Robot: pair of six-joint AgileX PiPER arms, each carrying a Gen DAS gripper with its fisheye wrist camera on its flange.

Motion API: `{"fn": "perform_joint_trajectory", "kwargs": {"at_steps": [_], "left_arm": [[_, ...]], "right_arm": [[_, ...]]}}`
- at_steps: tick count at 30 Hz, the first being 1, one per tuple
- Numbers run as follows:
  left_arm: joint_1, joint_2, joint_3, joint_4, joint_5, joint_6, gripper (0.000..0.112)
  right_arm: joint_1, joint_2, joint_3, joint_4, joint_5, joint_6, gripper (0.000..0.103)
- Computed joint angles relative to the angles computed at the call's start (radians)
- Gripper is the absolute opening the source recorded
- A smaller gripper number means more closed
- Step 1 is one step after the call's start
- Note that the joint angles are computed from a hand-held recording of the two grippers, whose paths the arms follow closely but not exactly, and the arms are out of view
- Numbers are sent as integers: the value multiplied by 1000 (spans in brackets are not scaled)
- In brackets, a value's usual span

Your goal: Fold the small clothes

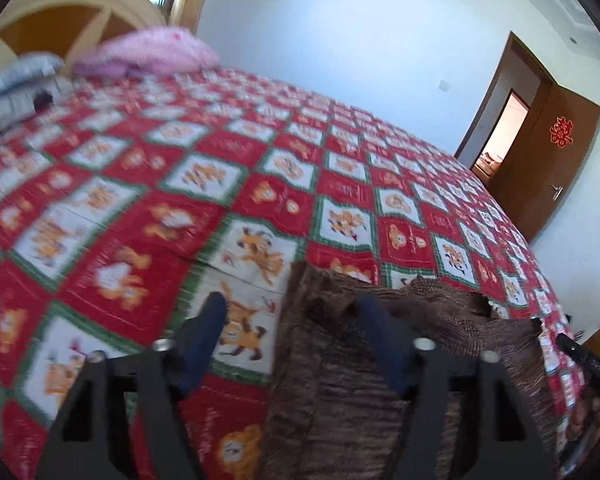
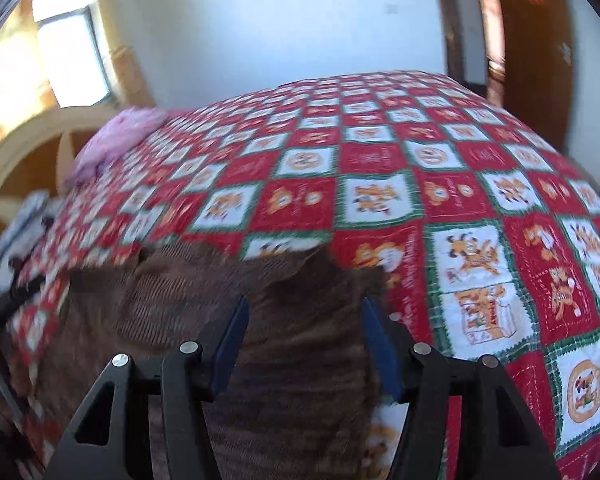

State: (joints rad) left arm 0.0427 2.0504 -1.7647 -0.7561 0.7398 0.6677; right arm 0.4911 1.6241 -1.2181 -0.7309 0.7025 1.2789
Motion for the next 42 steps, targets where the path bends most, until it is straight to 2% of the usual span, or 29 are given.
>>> {"fn": "perform_joint_trajectory", "kwargs": {"at_steps": [2, 4, 5, 8, 12, 16, 17, 18, 20, 23, 25, 27, 29, 33, 34, 36, 41, 42], "left_arm": [[-3, -68, 90, 17, -47, 64, 75], [-17, -74, 99, 38, -53, 96, 75], [-37, -77, 103, 87, -55, 96, 75], [-89, -50, 84, 177, -89, 76, 75], [-134, 11, 36, 331, -141, -64, 77], [-129, 53, 5, 419, -121, -188, 77], [-118, 57, -4, 407, -114, -201, 77], [-115, 54, 5, 417, -123, -229, 77], [-104, 64, -6, 460, -115, -314, 77], [-87, 70, -1, 433, -114, -329, 77], [-84, 63, 18, 411, -133, -314, 80], [-85, 60, 26, 410, -140, -314, 81], [-88, 54, 39, 423, -160, -329, 82], [-84, 36, 76, 461, -203, -388, 89], [-76, 31, 85, 453, -208, -393, 89], [-62, 26, 99, 407, -215, -368, 89], [-39, 30, 102, 299, -210, -291, 92], [-34, 27, 109, 273, -214, -272, 94]], "right_arm": [[11, 24, -18, 26, 7, -59, 59], [11, 53, -40, 6, 44, -59, 49], [3, 59, -41, -9, 56, -42, 49], [-38, 56, -29, 10, 18, -59, 49], [-33, 98, -102, 89, 18, -239, 49], [-16, 231, -263, 119, 152, -370, 47], [-32, 260, -292, 149, 162, -398, 40], [-43, 287, -321, 170, 181, -420, 11], [-52, 302, -334, 129, 182, -374, 6], [-67, 307, -363, 87, 205, -294, 5], [-57, 290, -366, 102, 174, -308, 6], [-34, 279, -379, 155, 129, -380, 6], [1, 304, -435, 205, 125, -482, 12], [26, 404, -585, 381, 121, -687, 16], [27, 442, -636, 413, 138, -731, 25], [42, 521, -735, 403, 187, -759, 35], [41, 610, -859, 441, 223, -767, 34], [41, 611, -865, 450, 225, -768, 21]]}}
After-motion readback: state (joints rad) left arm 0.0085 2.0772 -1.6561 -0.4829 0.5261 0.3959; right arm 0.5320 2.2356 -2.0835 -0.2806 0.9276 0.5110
